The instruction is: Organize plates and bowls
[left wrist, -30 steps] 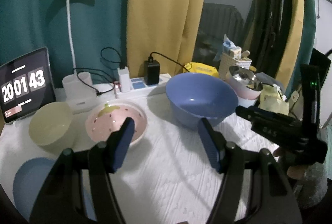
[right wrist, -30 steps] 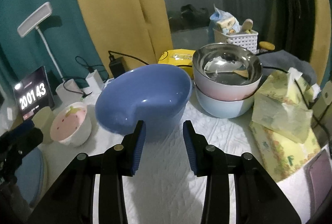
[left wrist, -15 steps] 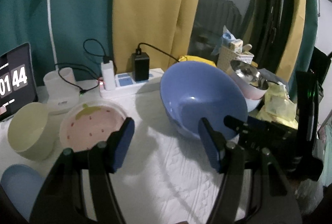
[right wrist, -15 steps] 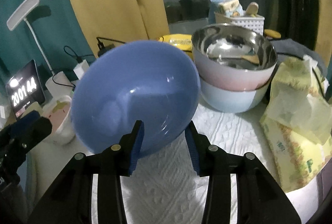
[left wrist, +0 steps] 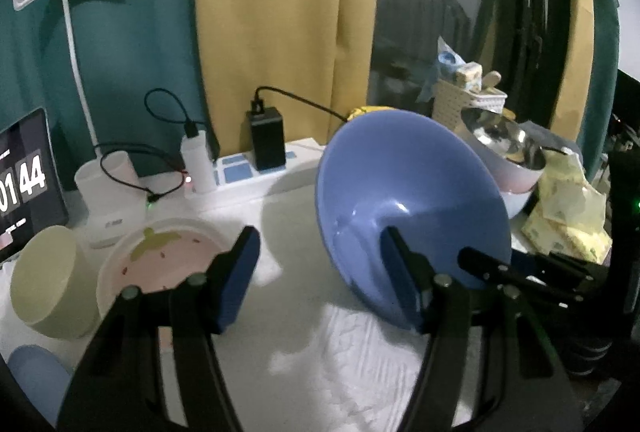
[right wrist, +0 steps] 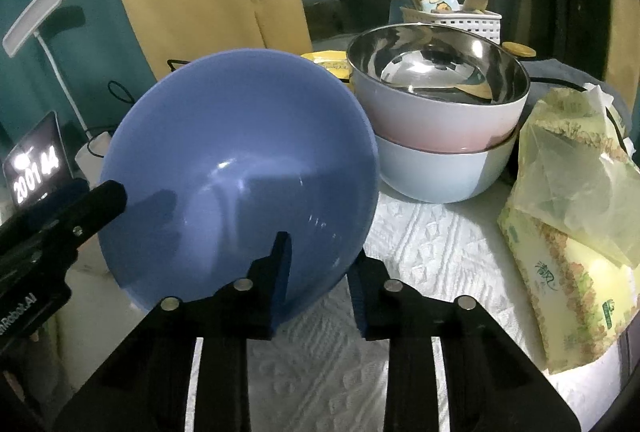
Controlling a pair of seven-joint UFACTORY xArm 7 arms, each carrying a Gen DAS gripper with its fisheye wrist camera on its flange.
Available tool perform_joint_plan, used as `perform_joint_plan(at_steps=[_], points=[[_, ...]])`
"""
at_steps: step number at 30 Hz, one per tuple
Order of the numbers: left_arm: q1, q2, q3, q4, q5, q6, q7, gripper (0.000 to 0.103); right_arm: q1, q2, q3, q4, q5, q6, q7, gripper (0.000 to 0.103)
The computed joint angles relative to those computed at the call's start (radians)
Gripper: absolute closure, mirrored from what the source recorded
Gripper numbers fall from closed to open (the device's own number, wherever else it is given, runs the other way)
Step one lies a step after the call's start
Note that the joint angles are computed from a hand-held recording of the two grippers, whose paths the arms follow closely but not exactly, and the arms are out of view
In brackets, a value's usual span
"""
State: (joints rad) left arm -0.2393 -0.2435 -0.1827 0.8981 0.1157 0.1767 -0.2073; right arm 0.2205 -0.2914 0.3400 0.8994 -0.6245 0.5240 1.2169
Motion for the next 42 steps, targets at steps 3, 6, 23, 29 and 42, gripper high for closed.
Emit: perform_joint_plan(at_steps=[3,6,23,29,42], points=[[-0.02,0.016,0.013,0.011,-0.021,0.014,0.025,0.067,-0.001,-0.005,-0.001,-0.004,-0.003,-0.007,0.001,0.084],[-0.006,0.02,0.003,0.009,-0.006,0.01,0.01,0.074,-0.002,-0.01,0.005,-0.006,-0.008,-0.007,0.004,0.085],[-0.059,-0.086,0.059,-0.057,-0.137,0.042,0.127,0.078,0.006,-0.083,0.046,0.007,0.027,0.058,0.006,0.086],[-0.115,-0.153,0.11,-0.086,-0.233,0.086,0.194,0.078,0.011,-0.12,0.072,0.006,0.053,0.094,0.024,0.086],[-0.144,-0.32,0.154,-0.185,-0.308,0.126,0.251,0.078,0.038,-0.165,0.14,0.039,0.078,0.205,0.046,0.086]])
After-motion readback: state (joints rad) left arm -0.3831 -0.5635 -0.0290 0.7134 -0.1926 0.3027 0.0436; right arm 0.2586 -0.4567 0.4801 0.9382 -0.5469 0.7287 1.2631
